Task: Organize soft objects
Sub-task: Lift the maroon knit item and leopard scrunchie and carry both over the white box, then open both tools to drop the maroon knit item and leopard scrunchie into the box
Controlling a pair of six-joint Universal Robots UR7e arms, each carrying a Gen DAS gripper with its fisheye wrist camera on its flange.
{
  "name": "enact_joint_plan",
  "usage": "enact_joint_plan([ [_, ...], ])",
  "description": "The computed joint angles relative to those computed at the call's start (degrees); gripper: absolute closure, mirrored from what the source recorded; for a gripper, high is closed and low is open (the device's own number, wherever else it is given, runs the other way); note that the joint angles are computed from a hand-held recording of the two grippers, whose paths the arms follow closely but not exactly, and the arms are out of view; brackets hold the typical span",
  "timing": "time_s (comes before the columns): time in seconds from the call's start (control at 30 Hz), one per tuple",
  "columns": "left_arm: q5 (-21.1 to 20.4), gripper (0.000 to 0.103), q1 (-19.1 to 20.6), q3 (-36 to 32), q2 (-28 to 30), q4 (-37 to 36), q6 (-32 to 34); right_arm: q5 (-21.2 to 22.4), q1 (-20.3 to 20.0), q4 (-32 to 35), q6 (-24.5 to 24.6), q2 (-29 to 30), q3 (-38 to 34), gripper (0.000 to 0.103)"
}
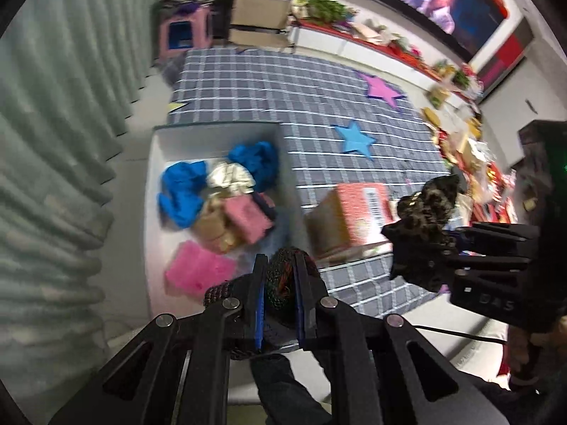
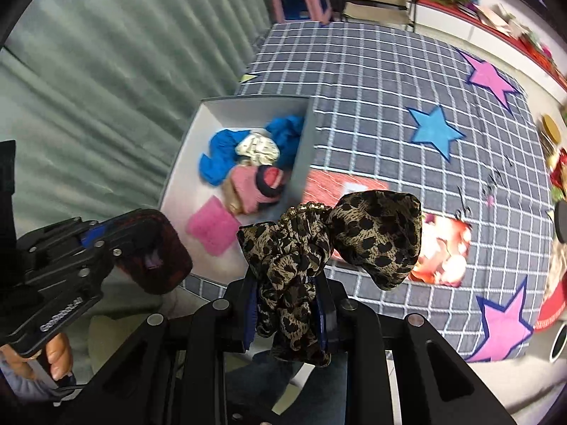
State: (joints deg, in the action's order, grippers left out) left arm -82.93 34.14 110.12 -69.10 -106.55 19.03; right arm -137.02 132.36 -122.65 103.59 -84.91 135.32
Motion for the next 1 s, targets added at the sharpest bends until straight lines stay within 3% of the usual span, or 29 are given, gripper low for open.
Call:
enact_joint_plan([
  [0.37, 5.9, 0.089, 1.5, 1.4, 2.2, -3.8, -2.9, 0.3, -5.4, -9.8, -15.0, 1.4, -0.5, 0.076],
  [0.83, 8.3, 0.089, 2.4, 0.9, 5.5, -5.1, -4.8, 2.4, -10.1, -16.5, -24.4, 2.6, -0.1, 0.076],
  [0.93, 9.0, 0.082, 2.2, 1.4, 5.9, -6.4, -5.0, 2.6, -11.7, -18.3, -27.0, 2.8, 0.0, 0.076],
  [1.0, 10.1, 0.059, 1.9, 1.4, 6.4, -6.1, -5.6, 2.2, -12.4, -20.1, -28.7, 2.9, 0.2, 0.073],
])
